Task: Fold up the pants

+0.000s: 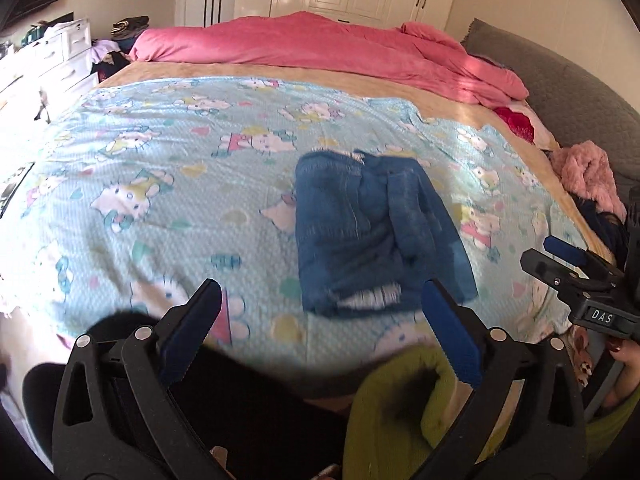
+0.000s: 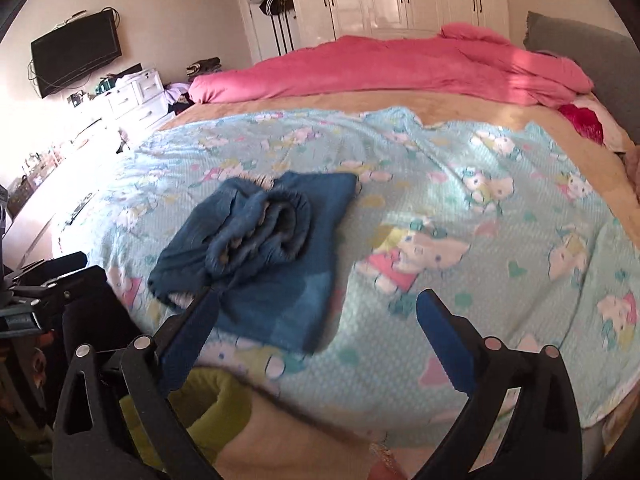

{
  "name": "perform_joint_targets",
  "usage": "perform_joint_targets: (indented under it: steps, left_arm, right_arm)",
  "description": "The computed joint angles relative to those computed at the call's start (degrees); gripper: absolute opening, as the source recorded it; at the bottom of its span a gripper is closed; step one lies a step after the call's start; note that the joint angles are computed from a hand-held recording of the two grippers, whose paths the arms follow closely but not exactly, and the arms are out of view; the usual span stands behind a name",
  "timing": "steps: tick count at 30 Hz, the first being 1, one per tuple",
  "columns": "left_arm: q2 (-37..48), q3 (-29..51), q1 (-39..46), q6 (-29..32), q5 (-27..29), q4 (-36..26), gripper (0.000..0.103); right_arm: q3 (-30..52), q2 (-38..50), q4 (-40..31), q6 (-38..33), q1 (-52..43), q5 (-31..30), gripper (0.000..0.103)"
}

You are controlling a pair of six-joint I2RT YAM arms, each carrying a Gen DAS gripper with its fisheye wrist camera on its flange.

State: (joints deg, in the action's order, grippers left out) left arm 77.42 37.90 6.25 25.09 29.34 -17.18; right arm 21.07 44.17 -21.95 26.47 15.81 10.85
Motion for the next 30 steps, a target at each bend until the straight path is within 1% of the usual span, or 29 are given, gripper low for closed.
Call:
perform_joint_targets:
  steps: [3,5,8,15,21,30]
  left_arm:
    - [-1.5,-2.4,0.1,0.7,-0.2,0.2,0.094]
    - [-1.3,-3.0,0.0,0.8,-0.2,-0.1,0.094]
    - [-1.4,-3.5,0.1,0.2,-0.9,0.4,0.094]
    - [-2.0,-3.4,1.5,-0.7,0.1,0.5,0.094]
    - [-2.8,-3.8,1.4,-0.7,-0.2,0.5,0.094]
    - [-4.3,-4.8,1.2,-0.7,-0.3,0.8,0.094]
  right_arm:
    - [0.3,-0.4,-1.9,2.1,3.3,1.4,0.099]
    - [0.5,-0.5,-2.8,3.4,6.1,3.7,0.099]
    - [0.8,-0.5,-3.3,4.4,8.3,5.1,0.099]
    - [1.3,-0.1,-4.2,5.8,11.0,7.1,0.099]
    - [1.2,-0.5,-5.2,7.6,13.1,8.8,0.099]
    - [1.2,-0.4,-5.6,7.9,13.0,8.9,0.099]
